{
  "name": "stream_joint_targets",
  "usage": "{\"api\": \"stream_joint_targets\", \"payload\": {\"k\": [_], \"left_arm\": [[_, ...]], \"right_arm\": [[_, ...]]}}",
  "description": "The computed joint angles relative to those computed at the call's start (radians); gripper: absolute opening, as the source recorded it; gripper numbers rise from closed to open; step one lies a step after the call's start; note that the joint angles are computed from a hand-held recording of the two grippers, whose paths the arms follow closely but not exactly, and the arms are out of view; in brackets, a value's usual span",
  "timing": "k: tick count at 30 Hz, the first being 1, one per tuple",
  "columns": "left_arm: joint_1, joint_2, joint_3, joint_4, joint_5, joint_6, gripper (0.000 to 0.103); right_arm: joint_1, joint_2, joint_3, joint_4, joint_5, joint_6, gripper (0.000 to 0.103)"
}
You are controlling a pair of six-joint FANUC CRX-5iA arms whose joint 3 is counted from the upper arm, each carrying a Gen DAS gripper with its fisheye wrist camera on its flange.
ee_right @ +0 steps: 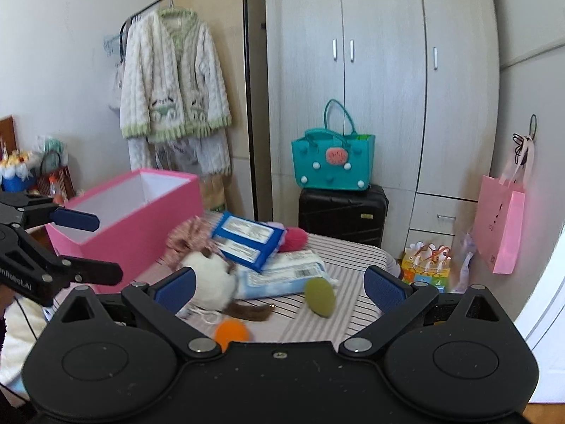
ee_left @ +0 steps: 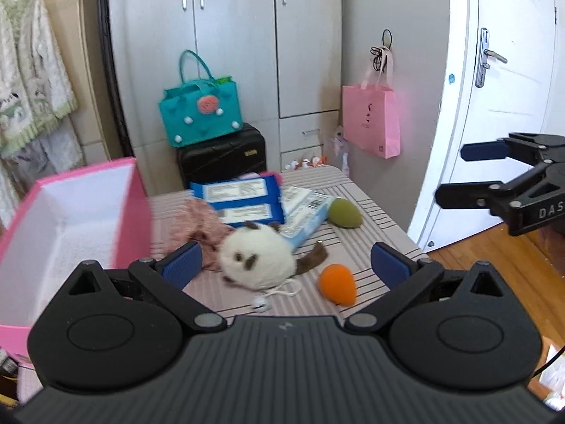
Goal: Organize soft objects
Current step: 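Move the left tool to the orange sponge while the right tool approaches the green sponge, then close the left tool on the orange sponge while the right tool grasps the green sponge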
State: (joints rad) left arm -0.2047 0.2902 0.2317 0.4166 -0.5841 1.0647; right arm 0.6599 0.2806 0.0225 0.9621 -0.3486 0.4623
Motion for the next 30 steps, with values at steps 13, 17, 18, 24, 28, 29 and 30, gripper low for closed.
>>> {"api": "stream_joint_targets", "payload": {"k": [13, 17, 18, 24, 28, 29, 30], "left_arm": [[-0.067, 0.181, 0.154, -0.045, -0.129, 0.083, 0.091], [-0.071, 0.224, 0.206, -0.059, -0.176, 0.121, 0.086], [-0.072, 0.232, 0.221, -0.073, -0.187, 0.138, 0.082], [-0.075, 0.269, 0.288, -0.145, -0.222, 0.217, 0.063], [-0.077, 0.295, 0.334, -0.177, -0.255, 0.248, 0.051], [-0.077, 0.303, 0.347, -0.178, -0.268, 0.254, 0.046], [-0.076, 0.307, 0.352, -0.177, -0.274, 0.259, 0.045]], "right_arm": [[-0.054, 0.128, 0.287, -0.775, -0.062, 0.746, 0.095], [-0.072, 0.170, 0.345, -0.849, -0.098, 0.835, 0.095], [-0.078, 0.182, 0.366, -0.885, -0.109, 0.874, 0.095], [-0.120, 0.265, 0.512, -1.079, -0.201, 1.057, 0.090], [-0.134, 0.324, 0.590, -1.116, -0.249, 1.113, 0.085], [-0.137, 0.342, 0.614, -1.115, -0.267, 1.116, 0.084], [-0.138, 0.360, 0.636, -1.110, -0.282, 1.112, 0.082]]}}
